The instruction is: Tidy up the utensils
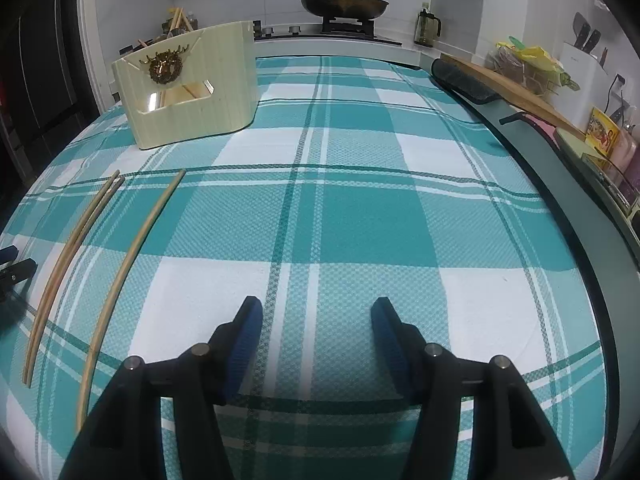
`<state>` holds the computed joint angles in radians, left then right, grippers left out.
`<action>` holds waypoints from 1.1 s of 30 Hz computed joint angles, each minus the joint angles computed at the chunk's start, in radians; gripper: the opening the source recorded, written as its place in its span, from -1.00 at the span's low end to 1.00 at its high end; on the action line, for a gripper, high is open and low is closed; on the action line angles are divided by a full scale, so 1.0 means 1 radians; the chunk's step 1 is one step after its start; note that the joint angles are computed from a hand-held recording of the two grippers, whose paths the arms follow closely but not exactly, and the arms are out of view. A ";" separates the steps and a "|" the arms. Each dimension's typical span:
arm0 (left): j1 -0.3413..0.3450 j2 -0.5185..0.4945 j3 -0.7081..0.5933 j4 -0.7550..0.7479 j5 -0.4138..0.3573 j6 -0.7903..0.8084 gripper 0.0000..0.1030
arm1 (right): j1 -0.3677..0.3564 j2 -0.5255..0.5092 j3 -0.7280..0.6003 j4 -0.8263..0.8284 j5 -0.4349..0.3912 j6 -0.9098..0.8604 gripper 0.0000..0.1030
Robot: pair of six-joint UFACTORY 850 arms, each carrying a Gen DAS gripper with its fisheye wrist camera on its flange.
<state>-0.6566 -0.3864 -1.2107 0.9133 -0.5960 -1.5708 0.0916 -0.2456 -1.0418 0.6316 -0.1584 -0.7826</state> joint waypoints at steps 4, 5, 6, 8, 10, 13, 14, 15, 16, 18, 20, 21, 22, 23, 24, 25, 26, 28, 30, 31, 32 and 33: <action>-0.013 0.007 -0.011 0.001 0.084 -0.065 0.98 | -0.002 -0.001 -0.001 0.012 -0.002 -0.012 0.14; -0.020 0.000 -0.024 0.001 0.090 -0.060 0.98 | -0.002 -0.001 -0.001 0.011 -0.002 -0.011 0.14; -0.028 -0.011 -0.042 -0.002 0.084 -0.046 0.98 | -0.003 -0.001 -0.001 0.010 -0.002 -0.012 0.14; -0.045 -0.047 -0.092 -0.008 0.040 -0.001 0.98 | -0.003 -0.001 -0.001 0.013 -0.003 -0.013 0.14; -0.055 -0.080 -0.133 -0.029 -0.002 0.046 0.98 | -0.003 -0.001 -0.002 0.014 -0.003 -0.014 0.14; -0.061 -0.102 -0.150 -0.024 -0.022 0.050 0.99 | -0.002 -0.001 -0.001 0.012 -0.002 -0.011 0.14; -0.058 -0.100 -0.149 -0.033 -0.016 0.054 0.99 | -0.002 -0.001 -0.001 0.012 -0.002 -0.011 0.14; -0.054 -0.099 -0.148 -0.042 -0.010 0.056 0.99 | -0.003 -0.001 -0.002 0.013 -0.003 -0.012 0.15; -0.050 -0.099 -0.150 -0.055 -0.004 0.061 0.99 | -0.003 -0.001 -0.002 0.014 -0.003 -0.013 0.15; -0.046 -0.106 -0.160 -0.076 -0.002 0.074 0.99 | -0.003 -0.001 -0.001 0.013 -0.003 -0.013 0.14; -0.051 -0.130 -0.191 -0.101 -0.045 0.117 0.99 | -0.003 -0.001 -0.001 0.013 -0.003 -0.013 0.15; -0.054 -0.130 -0.188 -0.079 -0.045 0.101 0.96 | -0.002 -0.001 -0.001 0.015 -0.004 -0.013 0.15; -0.053 -0.127 -0.183 -0.078 -0.035 0.097 0.93 | -0.003 -0.001 -0.001 0.014 -0.003 -0.014 0.15; -0.053 -0.121 -0.176 -0.071 -0.022 0.086 0.82 | -0.002 -0.001 -0.001 0.013 -0.003 -0.013 0.15; -0.054 -0.117 -0.171 -0.056 -0.017 0.075 0.59 | -0.003 -0.001 -0.001 0.017 -0.003 -0.016 0.15; -0.057 -0.113 -0.168 -0.041 -0.012 0.069 0.47 | -0.003 -0.001 -0.001 0.017 -0.003 -0.016 0.15; -0.058 -0.112 -0.168 -0.033 -0.010 0.071 0.17 | -0.002 -0.001 -0.001 0.013 -0.003 -0.012 0.15; -0.059 -0.104 -0.159 -0.022 0.009 0.067 -0.32 | -0.002 -0.002 -0.002 0.017 -0.003 -0.016 0.15; -0.060 -0.097 -0.151 -0.010 0.013 0.049 -0.74 | -0.004 -0.002 -0.002 0.020 -0.004 -0.020 0.15; -0.060 -0.091 -0.142 -0.007 0.017 0.034 -0.81 | -0.004 -0.002 -0.002 0.021 -0.004 -0.021 0.15; -0.059 -0.084 -0.133 -0.005 0.021 0.022 -0.85 | -0.003 -0.002 -0.002 0.021 -0.004 -0.020 0.15; -0.059 -0.075 -0.121 -0.002 0.019 0.007 -0.86 | -0.003 -0.002 -0.002 0.022 -0.004 -0.020 0.15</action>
<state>-0.7153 -0.4618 -1.3315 0.9110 -0.5772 -1.5635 0.0885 -0.2475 -1.0437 0.6531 -0.1622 -0.8028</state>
